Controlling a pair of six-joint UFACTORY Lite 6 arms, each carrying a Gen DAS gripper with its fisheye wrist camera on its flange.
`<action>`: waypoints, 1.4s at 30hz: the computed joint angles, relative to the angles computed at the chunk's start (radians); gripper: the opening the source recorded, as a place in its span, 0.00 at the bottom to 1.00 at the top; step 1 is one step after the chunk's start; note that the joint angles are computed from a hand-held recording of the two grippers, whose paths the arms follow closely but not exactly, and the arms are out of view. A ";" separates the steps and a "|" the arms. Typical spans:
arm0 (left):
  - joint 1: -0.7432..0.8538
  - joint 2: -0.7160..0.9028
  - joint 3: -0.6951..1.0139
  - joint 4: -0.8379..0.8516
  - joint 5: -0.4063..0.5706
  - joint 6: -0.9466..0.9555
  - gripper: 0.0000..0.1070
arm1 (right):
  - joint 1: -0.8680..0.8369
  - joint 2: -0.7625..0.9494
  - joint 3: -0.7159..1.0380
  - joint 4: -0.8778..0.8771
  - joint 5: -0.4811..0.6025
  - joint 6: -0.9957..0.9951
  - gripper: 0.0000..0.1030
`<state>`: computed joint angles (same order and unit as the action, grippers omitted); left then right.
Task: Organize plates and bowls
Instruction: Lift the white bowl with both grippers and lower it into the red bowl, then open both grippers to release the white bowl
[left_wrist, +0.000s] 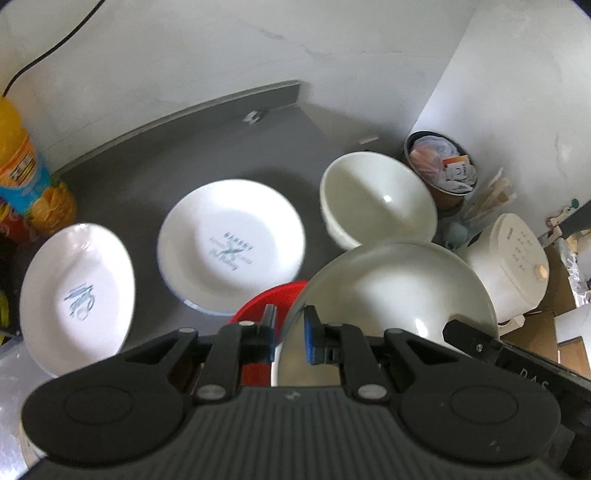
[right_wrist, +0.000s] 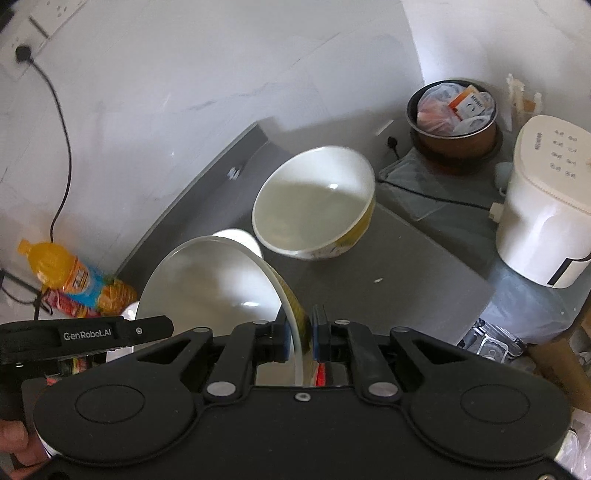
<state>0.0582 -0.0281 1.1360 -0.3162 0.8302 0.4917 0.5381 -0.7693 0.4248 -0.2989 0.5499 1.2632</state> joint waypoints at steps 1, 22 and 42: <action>0.016 -0.001 -0.008 -0.003 0.002 0.009 0.12 | 0.017 0.015 0.005 -0.012 -0.003 0.019 0.11; 0.116 0.011 -0.179 -0.008 -0.138 0.065 0.13 | 0.146 0.283 0.076 -0.169 -0.074 0.161 0.11; 0.053 0.122 -0.110 0.120 -0.202 -0.039 0.09 | -0.004 0.303 0.029 -0.054 -0.174 -0.076 0.11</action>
<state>0.1115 0.0941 1.0258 -0.1963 0.6278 0.4524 0.5341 -0.4666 0.4540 -0.3529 0.3763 1.1868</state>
